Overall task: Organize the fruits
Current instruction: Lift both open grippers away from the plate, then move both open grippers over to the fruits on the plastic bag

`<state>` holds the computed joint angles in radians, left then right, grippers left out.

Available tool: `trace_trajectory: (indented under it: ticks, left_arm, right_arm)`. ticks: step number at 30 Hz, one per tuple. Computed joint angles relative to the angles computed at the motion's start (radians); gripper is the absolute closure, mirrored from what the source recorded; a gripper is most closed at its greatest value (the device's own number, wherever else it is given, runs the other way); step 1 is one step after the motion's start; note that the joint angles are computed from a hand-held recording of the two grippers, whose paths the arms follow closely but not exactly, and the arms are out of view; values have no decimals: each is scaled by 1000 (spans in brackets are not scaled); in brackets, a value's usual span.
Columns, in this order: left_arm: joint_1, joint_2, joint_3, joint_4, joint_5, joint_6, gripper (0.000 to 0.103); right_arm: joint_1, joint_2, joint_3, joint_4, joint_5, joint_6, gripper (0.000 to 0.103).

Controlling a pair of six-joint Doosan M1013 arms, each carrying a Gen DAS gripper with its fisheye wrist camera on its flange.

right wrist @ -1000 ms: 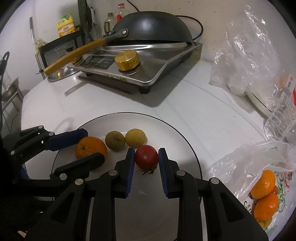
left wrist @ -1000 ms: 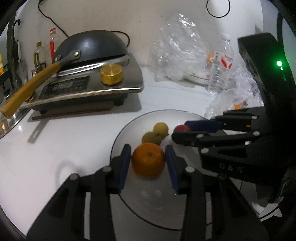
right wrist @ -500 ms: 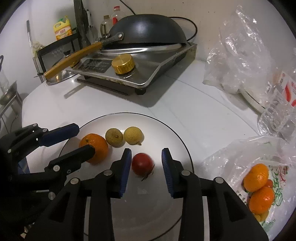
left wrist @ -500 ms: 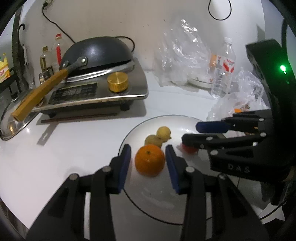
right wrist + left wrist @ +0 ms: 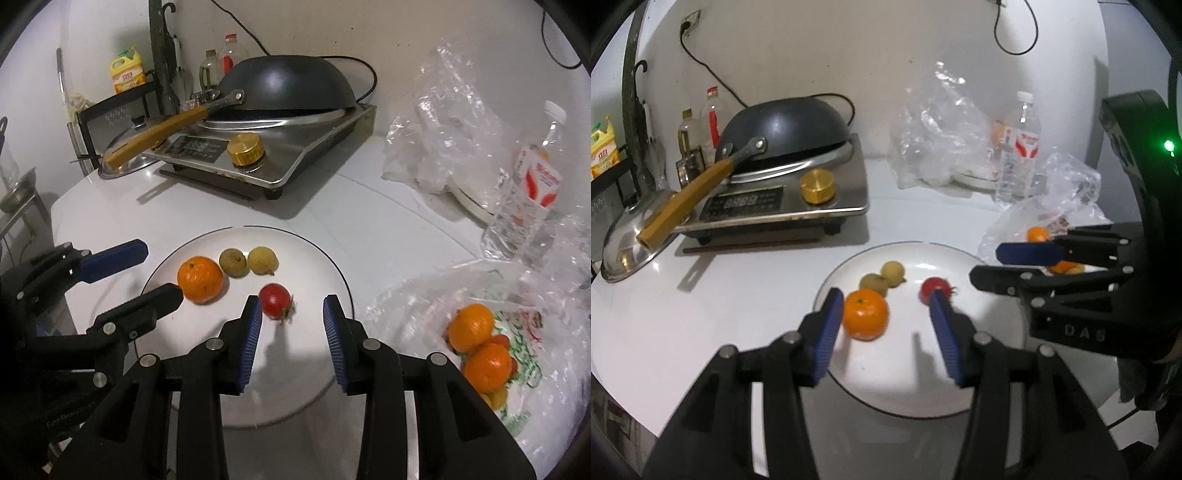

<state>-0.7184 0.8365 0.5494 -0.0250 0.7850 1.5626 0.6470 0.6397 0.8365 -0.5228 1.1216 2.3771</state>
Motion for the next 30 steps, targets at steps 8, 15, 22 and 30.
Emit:
trace_trajectory:
  ticks: [8, 15, 22, 30]
  left_arm:
    - [-22, -59, 95, -2, -61, 12, 53]
    - [-43, -96, 149, -3, -97, 23, 53]
    - [-59, -123, 182, 0, -135, 17, 53]
    - [-81, -126, 180, 6, -126, 24, 53]
  right_arm:
    - [28, -59, 77, -71, 0, 71, 66]
    - [49, -107, 144, -123, -2, 137, 66]
    - [61, -146, 202, -158, -4, 193, 66]
    - [67, -194, 273, -193, -17, 254, 66]
